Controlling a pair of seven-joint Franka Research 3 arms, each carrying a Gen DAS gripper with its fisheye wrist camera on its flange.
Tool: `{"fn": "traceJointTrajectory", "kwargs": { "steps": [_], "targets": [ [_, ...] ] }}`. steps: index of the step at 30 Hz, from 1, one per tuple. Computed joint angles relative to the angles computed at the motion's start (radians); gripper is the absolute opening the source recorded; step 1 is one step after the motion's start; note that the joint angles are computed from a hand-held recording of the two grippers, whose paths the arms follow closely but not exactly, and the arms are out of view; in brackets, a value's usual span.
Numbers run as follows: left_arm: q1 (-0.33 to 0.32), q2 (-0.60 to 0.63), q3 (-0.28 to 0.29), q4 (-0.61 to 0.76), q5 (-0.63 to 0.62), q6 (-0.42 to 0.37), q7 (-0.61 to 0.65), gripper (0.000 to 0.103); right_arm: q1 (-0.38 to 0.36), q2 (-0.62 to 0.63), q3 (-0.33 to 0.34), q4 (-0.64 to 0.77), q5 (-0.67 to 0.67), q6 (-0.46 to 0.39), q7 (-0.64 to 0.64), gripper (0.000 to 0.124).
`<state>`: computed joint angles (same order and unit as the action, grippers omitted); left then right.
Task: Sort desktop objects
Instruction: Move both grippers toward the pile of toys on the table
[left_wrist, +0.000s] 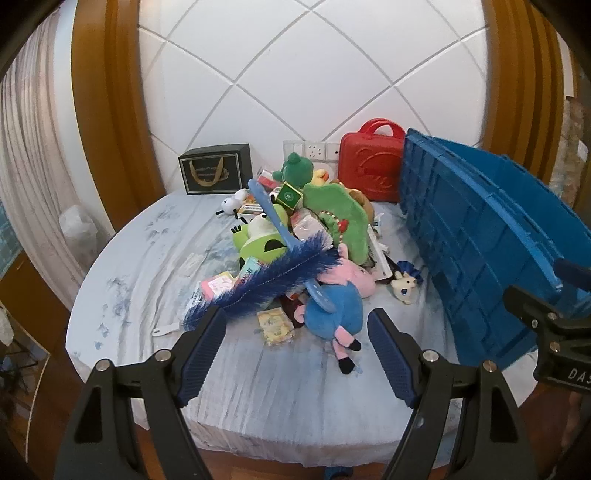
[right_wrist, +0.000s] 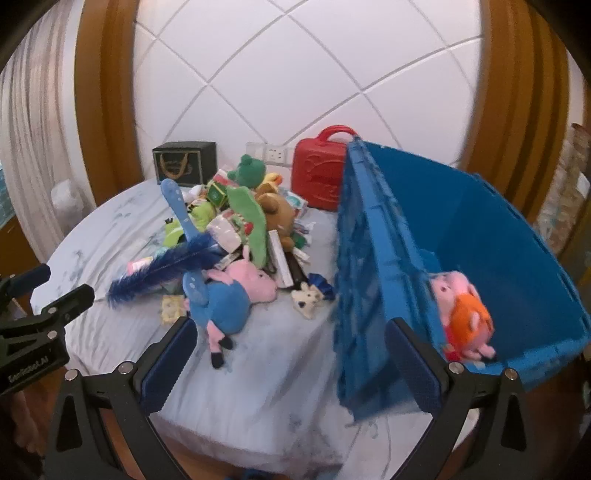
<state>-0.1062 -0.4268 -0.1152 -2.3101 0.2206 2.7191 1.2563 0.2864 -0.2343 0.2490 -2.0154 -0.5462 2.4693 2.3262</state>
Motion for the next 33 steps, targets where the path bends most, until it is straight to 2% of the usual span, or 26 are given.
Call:
{"fn": "traceJointTrajectory", "kwargs": {
  "steps": [6, 13, 21, 27, 33],
  "targets": [
    [0.043, 0.083, -0.032, 0.08, 0.052, -0.009, -0.072, 0.079, 0.026, 0.109, -0.033, 0.101, 0.034, 0.03, -0.114, 0.103],
    [0.059, 0.169, -0.042, 0.169, 0.103, -0.046, -0.129, 0.079, 0.067, 0.215, -0.087, 0.198, 0.1, 0.053, -0.232, 0.103],
    [0.06, 0.276, -0.029, 0.271, 0.107, -0.12, -0.161, 0.079, 0.101, 0.33, -0.14, 0.306, 0.218, 0.055, -0.381, 0.103],
    [0.065, 0.312, 0.003, 0.279, 0.017, -0.149, -0.093, 0.079, 0.12, 0.409, -0.166, 0.374, 0.31, 0.03, -0.446, 0.103],
    [0.105, 0.356, 0.033, 0.291, -0.005, -0.138, 0.012, 0.079, 0.157, 0.497, -0.195, 0.464, 0.321, -0.04, -0.411, 0.103]
  ]
}}
